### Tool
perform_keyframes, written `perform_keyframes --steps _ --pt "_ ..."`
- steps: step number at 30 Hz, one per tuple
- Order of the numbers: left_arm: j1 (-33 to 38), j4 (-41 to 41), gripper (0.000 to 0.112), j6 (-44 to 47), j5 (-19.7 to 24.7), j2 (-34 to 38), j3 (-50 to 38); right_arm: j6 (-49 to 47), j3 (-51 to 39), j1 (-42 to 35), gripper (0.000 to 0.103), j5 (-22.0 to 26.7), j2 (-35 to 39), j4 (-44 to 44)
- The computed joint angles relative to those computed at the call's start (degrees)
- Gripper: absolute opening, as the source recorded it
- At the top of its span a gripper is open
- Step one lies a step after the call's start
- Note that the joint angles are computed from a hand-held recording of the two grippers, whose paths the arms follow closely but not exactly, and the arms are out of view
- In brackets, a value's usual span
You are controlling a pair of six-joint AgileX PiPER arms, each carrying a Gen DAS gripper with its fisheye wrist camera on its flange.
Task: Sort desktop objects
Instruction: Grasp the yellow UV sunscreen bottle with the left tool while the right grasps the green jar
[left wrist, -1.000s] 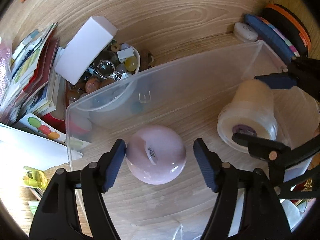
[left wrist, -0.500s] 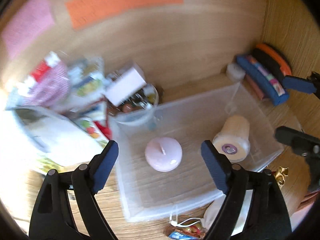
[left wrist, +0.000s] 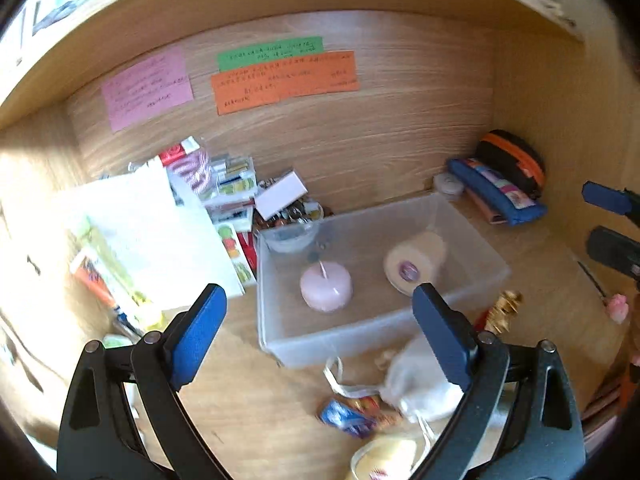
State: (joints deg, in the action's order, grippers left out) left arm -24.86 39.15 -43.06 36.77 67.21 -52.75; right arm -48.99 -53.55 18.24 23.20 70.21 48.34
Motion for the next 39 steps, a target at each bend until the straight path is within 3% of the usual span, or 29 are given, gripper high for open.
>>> perform_keyframes --steps 3,6,9,12,16,20,24,28,30,34,36,39 --pt "-1.8 -0.6 0.100 -1.6 -0.4 -4.4 5.4 6.7 7.0 1.9 0.103 -7.6 -5.0 -6.0" --pt "-6.4 3.1 0.100 -7.3 3.1 -7.0 9.2 15.2 11.5 1.8 0.103 -8.6 -7.4 -13.8" --pt "-8.6 3.7 0.100 -10.3 3.7 -9.6 13.5 16.6 14.0 1.0 0.103 -7.7 -7.5 -15.2" --pt "-11.5 5.7 0.100 -15.3 5.3 -12.1 17.6 10.9 17.1 -0.5 0.103 -7.0 -7.6 -9.1" --pt "-11.7 2.6 0.100 -16.4 4.5 -14.8 22.7 2.3 21.4 -2.2 0.103 -6.2 -9.3 0.3" --pt "-11.7 -0.1 0.100 -17.9 2.9 -15.5 26.8 6.9 23.7 0.7 0.103 -9.7 -9.0 -4.8" --pt "-7.4 -6.5 0.100 -12.7 -1.1 -15.9 29.7 1.5 24.1 1.8 0.103 -8.8 -7.1 -0.3" --pt "-2.0 -14.1 0.100 -3.2 -5.4 -14.7 31.1 4.2 24.0 4.5 0.103 -10.8 -4.9 -4.1" --pt "0.1 -17.4 0.100 0.7 -7.8 -12.9 31.3 1.5 23.3 4.5 0.103 -9.6 -3.1 -2.0" --pt "-4.9 -7.4 0.100 -9.5 -6.7 -8.2 29.6 -7.8 21.0 3.4 0.103 -5.8 2.2 6.4" --pt "-6.8 -2.3 0.100 -14.9 -6.8 -6.4 29.4 -8.4 20.5 4.1 0.103 -6.2 3.6 7.2" --pt "-6.2 1.3 0.099 -16.3 -10.5 -5.5 30.2 -7.0 20.2 6.7 0.101 -9.1 5.3 6.0"
